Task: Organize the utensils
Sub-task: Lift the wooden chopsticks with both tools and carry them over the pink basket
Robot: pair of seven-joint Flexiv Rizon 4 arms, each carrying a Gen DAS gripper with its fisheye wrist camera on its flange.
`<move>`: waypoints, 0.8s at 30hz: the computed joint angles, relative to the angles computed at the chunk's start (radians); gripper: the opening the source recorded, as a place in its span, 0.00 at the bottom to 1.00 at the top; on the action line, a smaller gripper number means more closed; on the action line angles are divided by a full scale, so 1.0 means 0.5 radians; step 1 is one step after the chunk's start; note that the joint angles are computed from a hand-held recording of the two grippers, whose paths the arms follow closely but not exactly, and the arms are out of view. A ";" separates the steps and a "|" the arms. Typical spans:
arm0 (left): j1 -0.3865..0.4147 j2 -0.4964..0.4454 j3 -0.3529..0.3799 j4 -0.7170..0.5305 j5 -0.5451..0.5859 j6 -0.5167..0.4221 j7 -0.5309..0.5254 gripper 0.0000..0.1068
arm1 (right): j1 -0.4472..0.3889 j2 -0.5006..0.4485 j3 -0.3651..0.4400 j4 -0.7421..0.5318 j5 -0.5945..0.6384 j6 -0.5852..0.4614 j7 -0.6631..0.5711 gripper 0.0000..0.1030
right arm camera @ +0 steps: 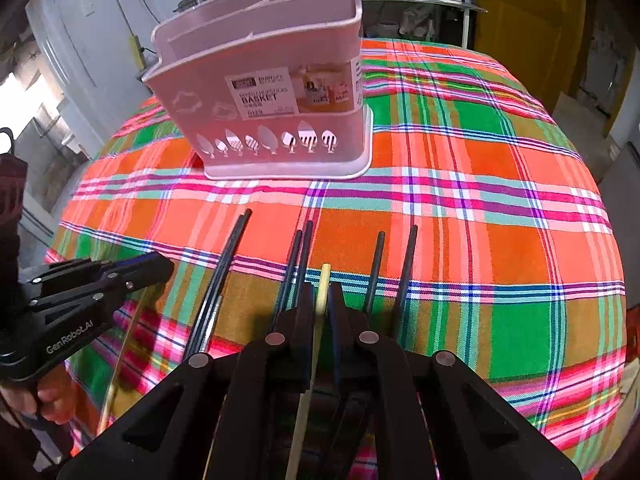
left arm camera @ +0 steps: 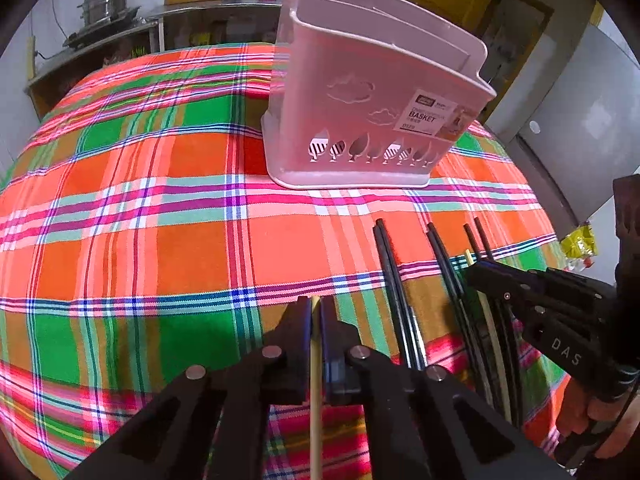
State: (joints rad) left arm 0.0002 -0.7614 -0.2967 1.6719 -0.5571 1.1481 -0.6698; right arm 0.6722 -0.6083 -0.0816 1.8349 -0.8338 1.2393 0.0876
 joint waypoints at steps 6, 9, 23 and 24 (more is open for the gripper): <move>0.097 0.107 -0.108 0.094 -0.106 -0.014 0.155 0.04 | 0.036 0.082 -0.085 0.062 -0.164 0.074 0.137 0.06; 0.144 0.192 -0.169 0.150 -0.218 -0.008 0.273 0.04 | 0.038 0.134 -0.091 0.066 -0.269 0.045 0.197 0.06; 0.134 0.594 -0.189 0.285 -0.906 -0.111 0.828 0.04 | -0.068 0.446 0.088 0.067 -0.846 -0.288 0.504 0.05; 0.120 0.617 -0.177 0.296 -0.942 -0.119 0.856 0.04 | -0.084 0.461 0.110 0.066 -0.870 -0.305 0.511 0.05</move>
State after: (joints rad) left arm 0.0601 -0.4529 -0.3850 1.8199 -1.0279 1.0884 -0.2420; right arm 0.6301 -0.3780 -0.0265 1.8682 -1.2689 1.0866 0.3429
